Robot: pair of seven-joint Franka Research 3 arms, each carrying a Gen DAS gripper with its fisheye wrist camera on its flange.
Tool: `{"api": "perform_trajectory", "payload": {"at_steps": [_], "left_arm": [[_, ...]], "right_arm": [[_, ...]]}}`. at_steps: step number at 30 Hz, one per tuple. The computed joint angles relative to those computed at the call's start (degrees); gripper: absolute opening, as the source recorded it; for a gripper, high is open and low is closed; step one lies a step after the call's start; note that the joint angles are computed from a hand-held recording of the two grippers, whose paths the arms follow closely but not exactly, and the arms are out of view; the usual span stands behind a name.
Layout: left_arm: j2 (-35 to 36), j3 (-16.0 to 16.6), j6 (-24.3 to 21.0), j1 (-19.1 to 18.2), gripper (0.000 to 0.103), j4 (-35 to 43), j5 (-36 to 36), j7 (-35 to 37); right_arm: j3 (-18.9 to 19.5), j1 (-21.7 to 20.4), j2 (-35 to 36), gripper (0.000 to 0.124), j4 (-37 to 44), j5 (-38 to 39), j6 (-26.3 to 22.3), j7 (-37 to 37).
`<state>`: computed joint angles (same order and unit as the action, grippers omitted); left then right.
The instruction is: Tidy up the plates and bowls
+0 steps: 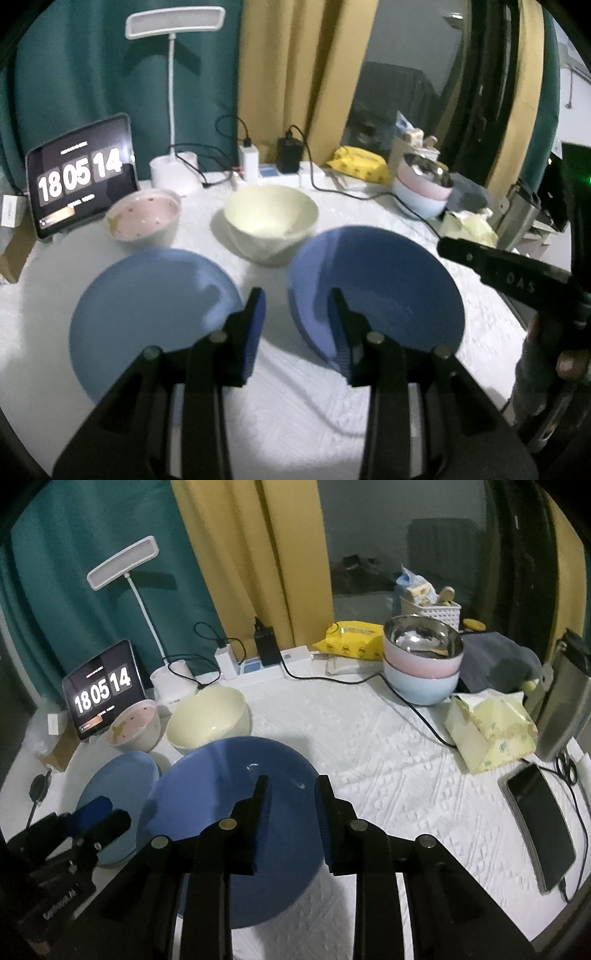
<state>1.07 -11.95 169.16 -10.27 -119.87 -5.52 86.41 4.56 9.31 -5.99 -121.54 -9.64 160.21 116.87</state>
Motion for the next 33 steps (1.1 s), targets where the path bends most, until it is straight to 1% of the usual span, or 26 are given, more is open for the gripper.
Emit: {"api": "perform_trajectory", "payload": {"at_steps": [8,14,15,17,19,22,25,28,33], "left_arm": [[2.0,0.7,1.1,1.3,0.037,2.8,4.7,-4.1],[3.8,0.4,1.2,2.4,0.037,5.3,5.7,-4.5],[4.3,0.5,1.1,2.4,0.037,6.0,6.4,-5.1],[5.0,0.0,0.7,3.0,0.047,6.9,5.7,-4.9],[5.8,-0.8,0.4,3.8,0.047,8.0,3.6,-3.6],[7.4,0.2,-0.1,3.3,0.047,10.0,6.6,-6.7],[9.4,0.5,-1.2,3.3,0.047,12.6,8.7,-8.4],[11.2,-0.1,-1.9,4.0,0.047,14.8,8.9,-8.5],[14.3,0.0,-4.0,4.0,0.047,18.5,10.5,-10.4]], "right_arm": [[-0.5,1.0,3.2,0.027,4.7,-0.4,-0.5,-1.9],[-1.4,2.3,6.0,0.027,8.5,-0.5,-1.0,-2.9],[-1.6,2.5,6.3,0.027,8.9,-0.3,-1.1,-3.2],[-1.9,2.9,7.4,0.027,10.2,0.3,-1.5,-3.9],[-2.2,3.3,8.2,0.028,11.2,1.1,-1.8,-4.8],[-2.6,3.7,9.5,0.028,12.4,2.8,-2.0,-6.7],[-2.9,4.2,11.3,0.03,14.6,4.1,-3.2,-8.2],[-3.2,4.8,13.1,0.033,16.9,5.2,-4.0,-9.6],[-3.9,5.7,16.4,0.034,21.4,6.0,-5.8,-10.8]]}}
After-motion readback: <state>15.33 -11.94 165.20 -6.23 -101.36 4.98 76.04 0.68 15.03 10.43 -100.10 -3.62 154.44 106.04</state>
